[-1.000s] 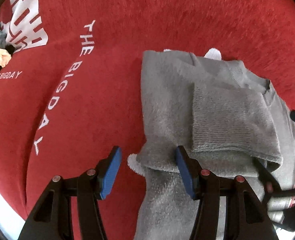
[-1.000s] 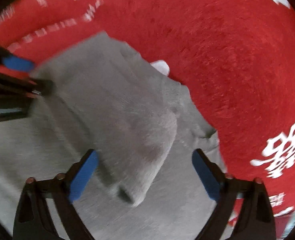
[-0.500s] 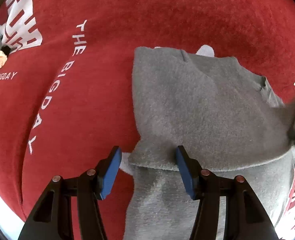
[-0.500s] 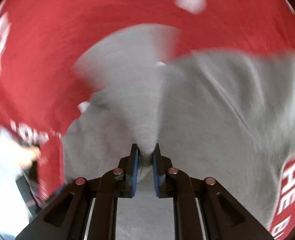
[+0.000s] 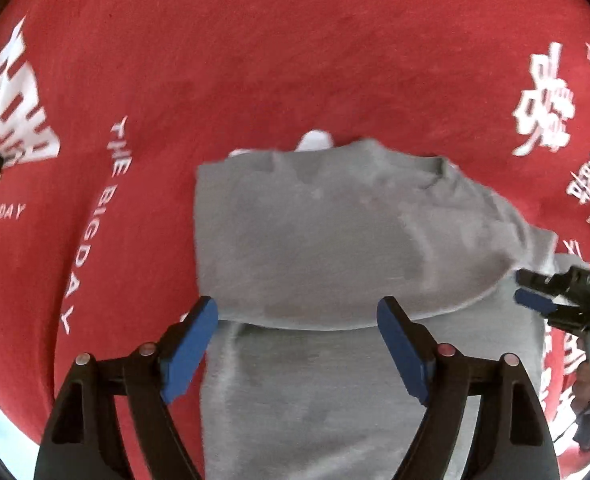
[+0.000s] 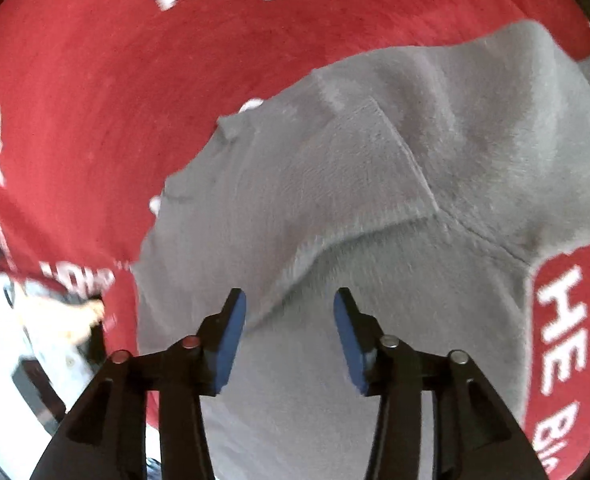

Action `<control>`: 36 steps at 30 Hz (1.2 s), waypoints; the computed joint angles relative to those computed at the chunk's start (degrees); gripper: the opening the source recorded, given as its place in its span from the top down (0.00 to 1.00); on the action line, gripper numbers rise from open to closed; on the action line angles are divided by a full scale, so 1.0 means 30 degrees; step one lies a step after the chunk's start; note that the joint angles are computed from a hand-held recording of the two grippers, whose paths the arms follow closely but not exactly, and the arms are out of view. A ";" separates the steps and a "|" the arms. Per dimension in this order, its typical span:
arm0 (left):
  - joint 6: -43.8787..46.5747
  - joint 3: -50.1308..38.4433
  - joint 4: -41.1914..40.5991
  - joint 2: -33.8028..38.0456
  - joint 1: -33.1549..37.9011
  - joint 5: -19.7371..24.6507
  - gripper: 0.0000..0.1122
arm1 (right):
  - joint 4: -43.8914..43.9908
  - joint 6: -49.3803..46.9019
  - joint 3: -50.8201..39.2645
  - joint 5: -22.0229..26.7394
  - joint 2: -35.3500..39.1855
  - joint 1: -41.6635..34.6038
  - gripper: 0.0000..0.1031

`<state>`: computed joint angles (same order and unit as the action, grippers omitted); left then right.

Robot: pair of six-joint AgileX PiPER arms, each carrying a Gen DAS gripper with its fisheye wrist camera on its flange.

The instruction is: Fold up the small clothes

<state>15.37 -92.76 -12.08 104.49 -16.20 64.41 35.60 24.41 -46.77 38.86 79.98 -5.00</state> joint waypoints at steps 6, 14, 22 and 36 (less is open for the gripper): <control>-0.0050 -0.0287 -0.0752 -0.0233 -0.0882 0.0862 0.28 | -0.2175 0.1524 0.0606 0.2088 -0.2442 0.0706 0.50; 0.2680 0.1347 -0.3079 -0.2008 -0.2133 0.0386 0.99 | -0.2860 0.2270 0.1784 0.2985 -0.4648 0.1018 0.50; 0.3136 0.2668 -0.1490 -0.4103 -0.4567 -0.1420 0.99 | -0.2323 0.2062 0.2851 0.3565 -0.5851 -0.0232 0.50; 0.1240 0.2789 -0.0147 -0.4092 -0.7304 -0.1922 0.99 | -0.1652 -0.0416 0.3731 0.5593 -0.7672 -0.4271 0.50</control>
<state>19.09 -84.39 -12.52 92.21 -38.11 58.65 30.64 23.16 -35.58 55.63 56.97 -17.81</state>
